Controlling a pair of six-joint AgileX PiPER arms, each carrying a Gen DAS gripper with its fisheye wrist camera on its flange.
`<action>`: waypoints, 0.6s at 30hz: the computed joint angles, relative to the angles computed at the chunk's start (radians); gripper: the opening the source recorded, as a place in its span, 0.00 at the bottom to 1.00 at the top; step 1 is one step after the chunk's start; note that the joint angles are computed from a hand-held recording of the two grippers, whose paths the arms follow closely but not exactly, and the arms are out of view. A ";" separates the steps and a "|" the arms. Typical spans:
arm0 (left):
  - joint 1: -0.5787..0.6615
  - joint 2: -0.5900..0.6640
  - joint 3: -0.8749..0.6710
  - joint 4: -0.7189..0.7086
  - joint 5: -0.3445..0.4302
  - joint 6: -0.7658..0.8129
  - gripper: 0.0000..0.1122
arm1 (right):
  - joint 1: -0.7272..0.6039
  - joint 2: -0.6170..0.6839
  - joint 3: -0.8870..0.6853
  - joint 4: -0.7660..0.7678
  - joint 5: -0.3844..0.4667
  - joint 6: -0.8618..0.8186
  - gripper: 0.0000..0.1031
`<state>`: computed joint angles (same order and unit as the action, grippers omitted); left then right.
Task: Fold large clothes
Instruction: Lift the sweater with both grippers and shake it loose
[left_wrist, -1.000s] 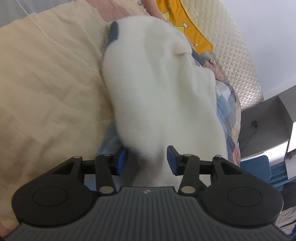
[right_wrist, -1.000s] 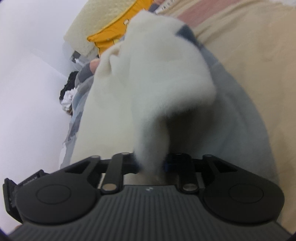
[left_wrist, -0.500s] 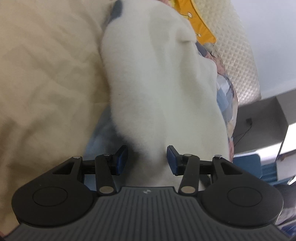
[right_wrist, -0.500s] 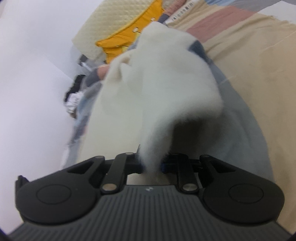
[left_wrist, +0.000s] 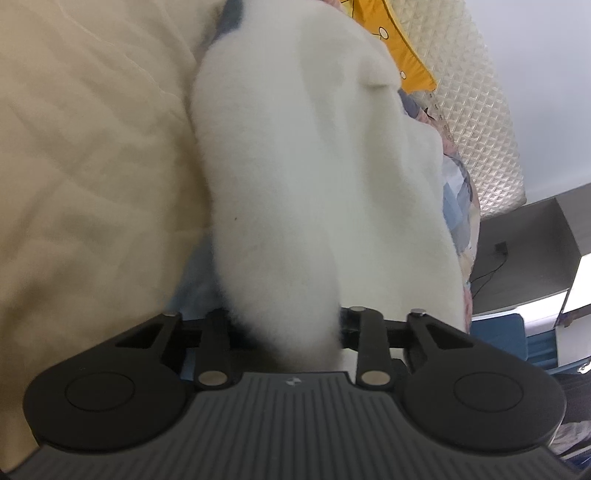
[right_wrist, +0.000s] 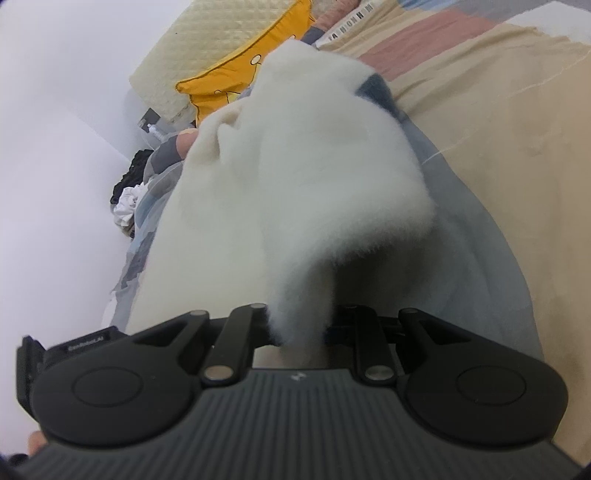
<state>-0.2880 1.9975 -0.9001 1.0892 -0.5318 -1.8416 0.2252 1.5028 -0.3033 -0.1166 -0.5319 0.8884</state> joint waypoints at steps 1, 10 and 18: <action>-0.004 -0.003 -0.001 -0.001 0.009 0.012 0.24 | 0.007 0.003 -0.003 0.029 0.002 -0.037 0.20; -0.045 -0.067 0.068 -0.225 0.031 0.270 0.12 | 0.047 0.014 -0.018 0.149 -0.006 -0.175 0.18; -0.077 -0.244 0.233 -0.537 -0.007 0.591 0.11 | 0.188 -0.130 0.031 0.400 -0.016 -0.461 0.15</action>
